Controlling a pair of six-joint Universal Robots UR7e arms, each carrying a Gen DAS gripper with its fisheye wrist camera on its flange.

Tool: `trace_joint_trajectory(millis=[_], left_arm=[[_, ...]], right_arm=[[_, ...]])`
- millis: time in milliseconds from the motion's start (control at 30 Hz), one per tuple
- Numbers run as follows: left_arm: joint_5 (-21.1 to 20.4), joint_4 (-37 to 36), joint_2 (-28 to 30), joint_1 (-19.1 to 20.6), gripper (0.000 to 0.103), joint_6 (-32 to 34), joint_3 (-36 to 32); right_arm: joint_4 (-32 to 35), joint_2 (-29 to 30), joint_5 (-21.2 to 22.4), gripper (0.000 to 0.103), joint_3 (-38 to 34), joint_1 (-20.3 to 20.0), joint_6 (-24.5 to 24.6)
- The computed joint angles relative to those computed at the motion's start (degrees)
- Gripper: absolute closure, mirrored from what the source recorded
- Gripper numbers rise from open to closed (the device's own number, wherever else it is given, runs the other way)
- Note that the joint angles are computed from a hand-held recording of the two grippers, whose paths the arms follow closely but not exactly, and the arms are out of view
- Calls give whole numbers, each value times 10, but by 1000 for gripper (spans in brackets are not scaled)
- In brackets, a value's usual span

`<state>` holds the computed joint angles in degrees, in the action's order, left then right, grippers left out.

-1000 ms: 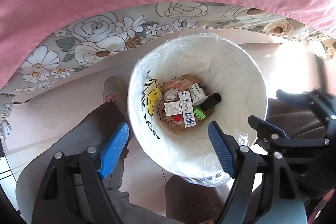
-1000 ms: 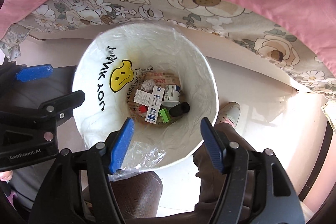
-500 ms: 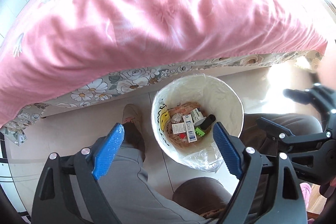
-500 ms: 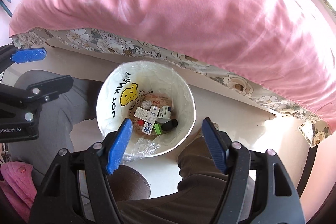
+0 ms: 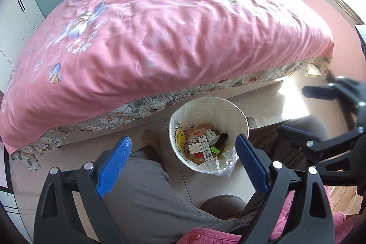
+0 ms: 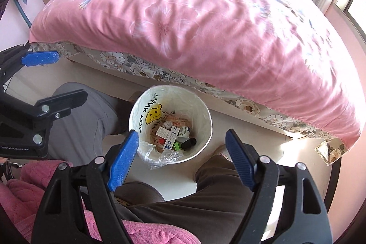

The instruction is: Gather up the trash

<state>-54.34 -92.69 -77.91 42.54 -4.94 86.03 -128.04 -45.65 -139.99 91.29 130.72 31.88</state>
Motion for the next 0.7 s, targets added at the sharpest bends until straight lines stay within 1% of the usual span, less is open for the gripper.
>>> trace_joint_trajectory(millis=[100, 167, 233, 433, 500, 600, 700], left_arm=[[2, 1, -14, -10, 9, -3, -1], [15, -3, -25, -20, 9, -5, 6], [27, -5, -38, -28, 9, -7, 11], [49, -12, -56, -47, 9, -19, 16], [56, -14, -62, -54, 9, -23, 18], [67, -13, -69, -64, 9, -23, 20], [76, -5, -73, -71, 9, -31, 19]], right_arm=[[11, -1, -21, 25, -4, 20, 17], [24, -2, -39, 24, -5, 32, 28], [42, -4, -66, 24, -6, 44, 51], [54, -11, -113, 23, -2, 76, 123], [53, -12, -125, 23, 0, 83, 137], [100, -17, -149, 23, -5, 93, 191], [129, -23, -168, 23, -11, 102, 229]])
